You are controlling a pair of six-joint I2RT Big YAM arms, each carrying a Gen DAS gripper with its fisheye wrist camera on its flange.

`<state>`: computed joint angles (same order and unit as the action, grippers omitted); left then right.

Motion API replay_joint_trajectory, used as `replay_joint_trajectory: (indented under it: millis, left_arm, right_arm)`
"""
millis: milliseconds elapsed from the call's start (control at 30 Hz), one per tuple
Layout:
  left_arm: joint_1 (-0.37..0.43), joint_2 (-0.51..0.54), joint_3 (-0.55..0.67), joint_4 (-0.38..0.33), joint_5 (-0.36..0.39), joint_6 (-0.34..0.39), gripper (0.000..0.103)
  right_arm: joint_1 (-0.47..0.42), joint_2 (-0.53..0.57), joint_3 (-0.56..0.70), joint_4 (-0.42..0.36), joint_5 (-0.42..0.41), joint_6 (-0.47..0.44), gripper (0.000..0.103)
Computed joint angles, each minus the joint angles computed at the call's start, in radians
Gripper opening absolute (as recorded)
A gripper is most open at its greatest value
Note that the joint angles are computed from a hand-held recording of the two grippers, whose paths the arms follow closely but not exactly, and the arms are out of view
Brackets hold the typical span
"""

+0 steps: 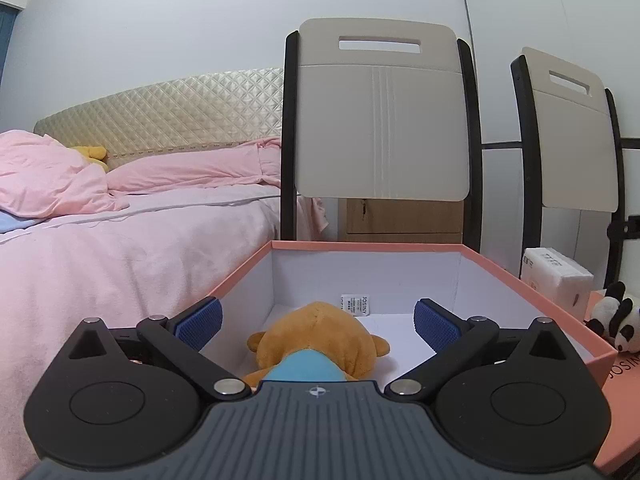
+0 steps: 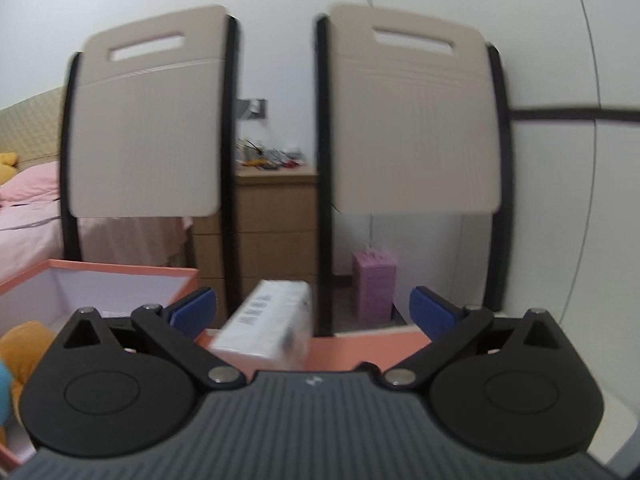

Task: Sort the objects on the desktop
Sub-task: 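Move the right gripper toward the small panda plush, then grasp the panda plush with the right gripper and lift it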

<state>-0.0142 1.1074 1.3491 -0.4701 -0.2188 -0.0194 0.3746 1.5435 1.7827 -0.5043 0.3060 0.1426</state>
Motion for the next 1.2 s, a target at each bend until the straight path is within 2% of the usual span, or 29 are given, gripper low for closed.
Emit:
replay_joint_trajectory:
  millis: [100,267,333,433,533,567,600,633,667,700,800,900,1033,1133,1200]
  left_arm:
    - [-0.009,0.004,-0.008,0.01,-0.027,0.018,0.103]
    - [-0.024,0.008,-0.021,0.026,-0.059,0.058,0.103]
    - [-0.028,0.005,-0.032,0.04,-0.058,0.076,0.103]
    - [-0.032,-0.002,-0.048,0.063,-0.054,0.099,0.103]
    - [-0.032,-0.006,-0.052,0.069,-0.053,0.105,0.103]
    - [-0.031,-0.006,-0.053,0.07,-0.053,0.105,0.103]
    - [-0.031,-0.007,-0.053,0.071,-0.054,0.104,0.103]
    - [-0.031,-0.009,-0.055,0.071,-0.053,0.1,0.103]
    - [-0.031,-0.01,-0.056,0.072,-0.053,0.096,0.103]
    - [-0.031,-0.011,-0.056,0.072,-0.052,0.093,0.103]
    - [-0.034,-0.014,-0.058,0.074,-0.055,0.094,0.103]
    - [-0.041,-0.013,-0.055,0.076,-0.078,0.1,0.103]
    - [-0.034,-0.019,-0.048,0.077,-0.071,0.08,0.103]
    - [-0.029,-0.024,-0.044,0.083,-0.068,0.066,0.103]
    - [-0.025,-0.026,-0.043,0.087,-0.066,0.06,0.103]
  right_arm:
    - [-0.036,0.028,0.015,-0.065,-0.032,0.049,0.103]
    - [-0.08,0.073,0.056,-0.222,-0.083,0.169,0.103]
    - [-0.086,0.083,0.06,-0.257,-0.1,0.157,0.103]
    - [-0.09,0.083,0.051,-0.269,-0.135,0.14,0.101]
    - [-0.086,0.095,0.06,-0.294,-0.17,0.113,0.085]
    - [-0.085,0.102,0.069,-0.308,-0.185,0.106,0.073]
    - [-0.083,0.112,0.083,-0.326,-0.201,0.096,0.066]
    - [-0.077,0.117,0.088,-0.33,-0.194,0.098,0.065]
    - [-0.071,0.117,0.09,-0.33,-0.178,0.104,0.057]
    - [-0.067,0.115,0.094,-0.331,-0.172,0.113,0.053]
    - [-0.05,0.08,0.064,-0.284,-0.132,0.114,0.052]
    - [-0.028,0.03,0.02,-0.207,-0.068,0.095,0.052]
    - [-0.01,-0.026,-0.009,-0.115,-0.008,0.071,0.052]
    - [0.014,-0.006,0.079,-0.145,-0.013,0.03,0.053]
    - [0.039,0.039,0.192,-0.192,-0.034,-0.002,0.053]
